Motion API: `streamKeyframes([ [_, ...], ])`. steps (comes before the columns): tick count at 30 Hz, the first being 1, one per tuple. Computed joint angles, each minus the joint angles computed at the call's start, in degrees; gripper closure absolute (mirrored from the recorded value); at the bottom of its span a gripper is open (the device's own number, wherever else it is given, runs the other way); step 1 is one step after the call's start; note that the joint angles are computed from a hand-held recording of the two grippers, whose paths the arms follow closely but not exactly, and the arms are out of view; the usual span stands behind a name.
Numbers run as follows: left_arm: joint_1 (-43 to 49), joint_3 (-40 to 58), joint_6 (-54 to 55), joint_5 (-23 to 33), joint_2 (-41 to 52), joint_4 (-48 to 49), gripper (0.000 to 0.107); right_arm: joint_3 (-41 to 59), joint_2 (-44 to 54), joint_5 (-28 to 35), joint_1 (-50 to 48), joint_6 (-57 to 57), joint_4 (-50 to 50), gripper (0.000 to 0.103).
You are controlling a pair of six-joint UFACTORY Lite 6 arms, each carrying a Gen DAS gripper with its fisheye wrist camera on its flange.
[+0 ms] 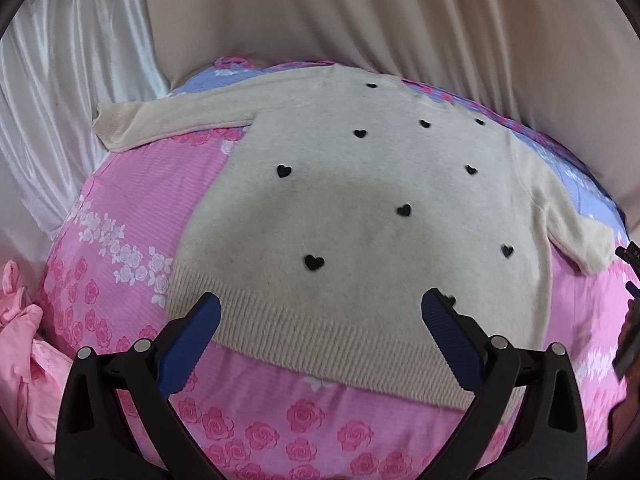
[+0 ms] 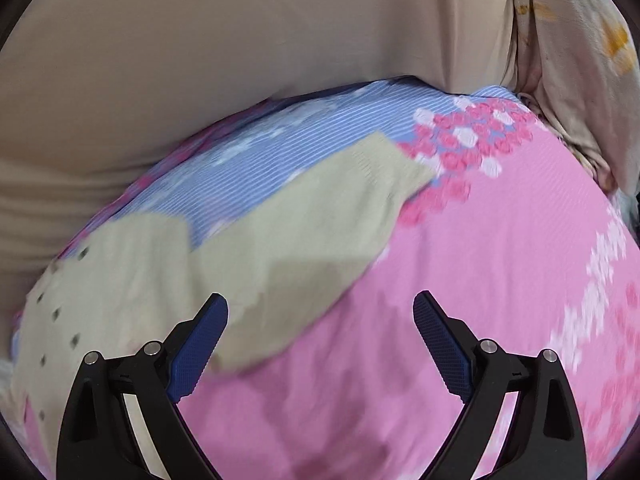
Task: Fold small clothes
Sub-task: 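Grasp the ribbed sleeve cuff with the right tool and lift it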
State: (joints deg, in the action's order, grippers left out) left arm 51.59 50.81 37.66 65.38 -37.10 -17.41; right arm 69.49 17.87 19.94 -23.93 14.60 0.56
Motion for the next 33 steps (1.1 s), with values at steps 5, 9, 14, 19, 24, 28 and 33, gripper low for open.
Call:
streamKeyframes([
  [5,-8.2,0.4,-10.7,-6.4,4.9,6.4,0.009,29.2,26.7,8.8,-6.4,1.7,1.5,0.027],
  [9,-12.3,0.2,-16.2,-9.5,8.2,9.9,0.009,38.4,34.8,9.9,-6.8,2.8,2.9,0.052],
  [14,-17.2,-0.4,-21.2,-11.5,10.6,12.9,0.009,32.7,28.9,6.3,-8.0,-15.7,25.1,0.089],
  [19,-17.8,0.0,-19.6,-11.6,11.2,11.0,0.009,21.3,13.6,2.9,-13.4,-30.2,43.6,0.089],
  [24,-15.3,0.2,-15.7,-10.1,11.7,7.1,0.009,17.4,1.4,8.3,-19.3,-36.2,53.4,0.089],
  [28,-13.8,-0.1,-12.4,-9.2,11.3,4.0,0.009,24.1,-0.8,12.6,-10.8,-28.8,46.1,0.089],
  [33,-8.6,1.3,-6.4,-7.3,12.2,-1.6,0.008,49.7,14.3,15.2,14.5,-14.5,31.1,0.088],
])
